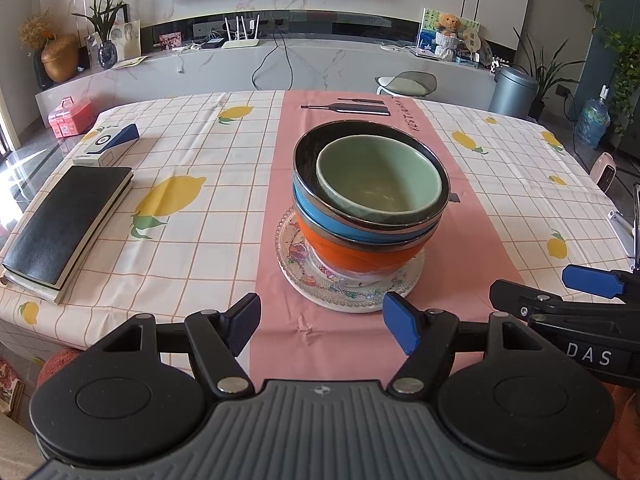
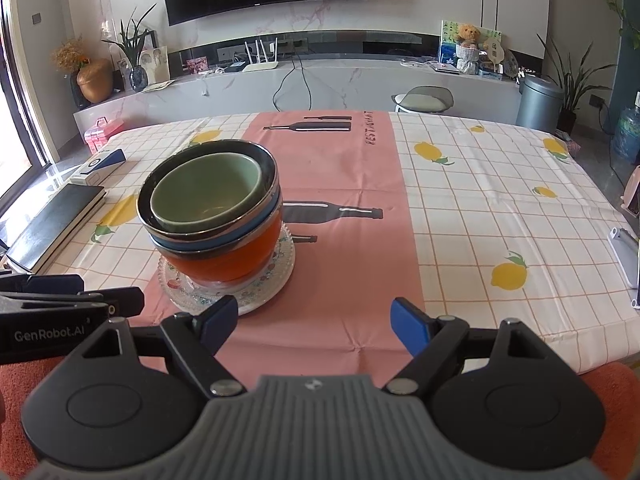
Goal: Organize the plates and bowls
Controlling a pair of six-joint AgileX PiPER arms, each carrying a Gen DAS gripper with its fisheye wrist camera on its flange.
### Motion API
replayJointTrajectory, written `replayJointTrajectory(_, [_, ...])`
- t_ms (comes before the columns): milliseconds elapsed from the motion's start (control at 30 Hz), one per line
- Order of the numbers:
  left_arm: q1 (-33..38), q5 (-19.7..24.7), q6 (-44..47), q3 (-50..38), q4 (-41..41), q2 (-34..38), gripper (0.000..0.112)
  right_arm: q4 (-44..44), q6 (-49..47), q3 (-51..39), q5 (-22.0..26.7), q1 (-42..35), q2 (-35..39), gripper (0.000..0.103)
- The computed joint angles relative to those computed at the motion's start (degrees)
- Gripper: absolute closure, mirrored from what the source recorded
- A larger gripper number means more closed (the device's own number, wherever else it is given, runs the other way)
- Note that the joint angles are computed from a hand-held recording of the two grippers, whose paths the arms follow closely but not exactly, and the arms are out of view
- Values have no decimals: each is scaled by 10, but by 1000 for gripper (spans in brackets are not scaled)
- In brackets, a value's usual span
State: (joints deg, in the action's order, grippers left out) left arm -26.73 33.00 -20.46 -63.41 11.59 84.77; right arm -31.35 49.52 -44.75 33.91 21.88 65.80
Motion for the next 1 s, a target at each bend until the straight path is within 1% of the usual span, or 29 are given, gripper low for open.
replayJointTrajectory(233, [-2,7,-2,-3,-1,-2,30,4,-5,0,-1,-2,2,21])
replayJointTrajectory(1000, [-1,5,-2,-2,-1,-2,30,1,-2,0,1,-1,2,20])
